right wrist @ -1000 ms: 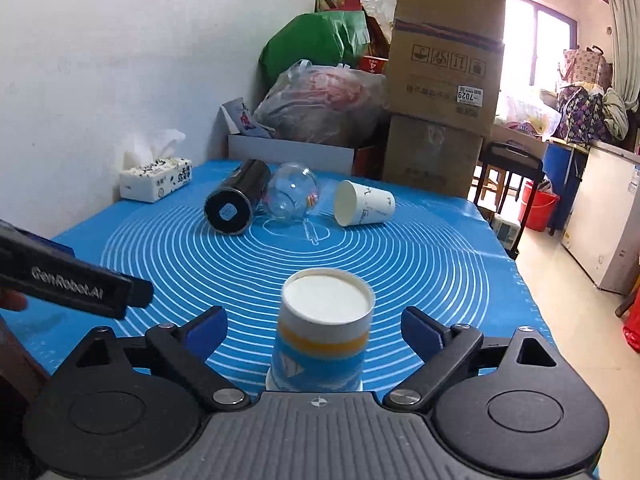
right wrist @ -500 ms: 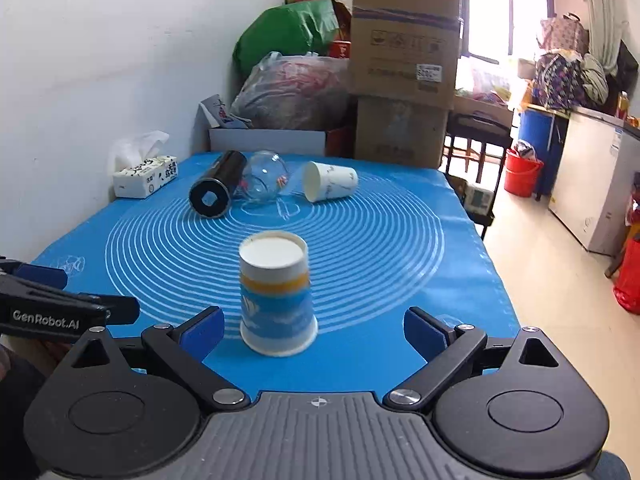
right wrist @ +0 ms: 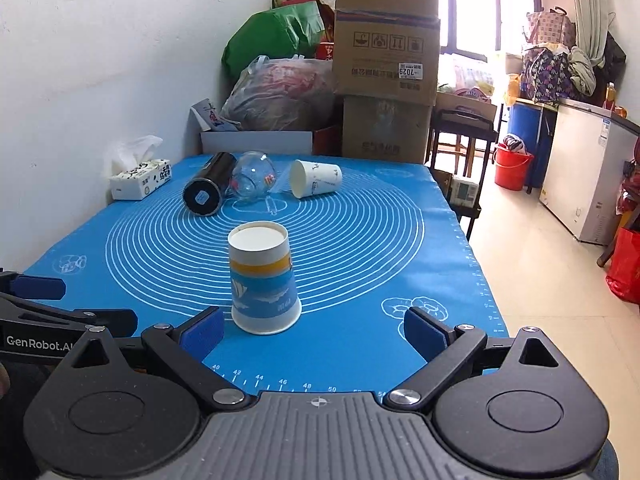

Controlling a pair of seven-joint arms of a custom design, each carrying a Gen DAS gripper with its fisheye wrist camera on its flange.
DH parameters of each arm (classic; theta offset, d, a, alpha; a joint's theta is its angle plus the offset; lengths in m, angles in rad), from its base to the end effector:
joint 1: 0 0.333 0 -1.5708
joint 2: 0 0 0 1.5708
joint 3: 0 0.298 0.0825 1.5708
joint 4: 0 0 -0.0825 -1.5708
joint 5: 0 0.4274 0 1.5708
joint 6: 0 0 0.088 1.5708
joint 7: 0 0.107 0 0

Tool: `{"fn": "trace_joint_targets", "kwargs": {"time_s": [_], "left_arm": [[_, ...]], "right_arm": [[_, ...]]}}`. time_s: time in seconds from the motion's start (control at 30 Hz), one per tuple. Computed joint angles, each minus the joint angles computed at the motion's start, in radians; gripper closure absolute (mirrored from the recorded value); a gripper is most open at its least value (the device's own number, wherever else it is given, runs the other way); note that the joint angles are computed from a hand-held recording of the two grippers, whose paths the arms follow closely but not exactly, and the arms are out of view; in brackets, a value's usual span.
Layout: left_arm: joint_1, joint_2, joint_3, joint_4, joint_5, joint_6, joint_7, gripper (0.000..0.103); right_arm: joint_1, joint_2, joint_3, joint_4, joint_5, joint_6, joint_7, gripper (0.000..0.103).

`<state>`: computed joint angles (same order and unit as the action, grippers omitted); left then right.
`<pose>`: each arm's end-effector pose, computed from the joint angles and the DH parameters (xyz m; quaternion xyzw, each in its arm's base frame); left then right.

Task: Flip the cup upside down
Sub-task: 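Open the right tool and pull it back from the cup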

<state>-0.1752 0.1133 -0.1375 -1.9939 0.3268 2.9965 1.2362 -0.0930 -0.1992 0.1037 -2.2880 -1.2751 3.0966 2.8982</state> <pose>0.6233 -0.2228 0.4710 -0.5451 0.7172 -0.3439 0.2648 0.5418 0.0869 0.4654 -0.5959 0.6308 -0.3601 0.3426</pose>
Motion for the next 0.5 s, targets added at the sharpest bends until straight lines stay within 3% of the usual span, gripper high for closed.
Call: {"fn": "trace_joint_targets", "kwargs": {"time_s": [0.5], "left_arm": [[0.001, -0.006, -0.003, -0.009, -0.009, 0.008, 0.006, 0.009]], "right_arm": [[-0.018, -0.007, 0.020, -0.017, 0.074, 0.014, -0.074, 0.005]]}}
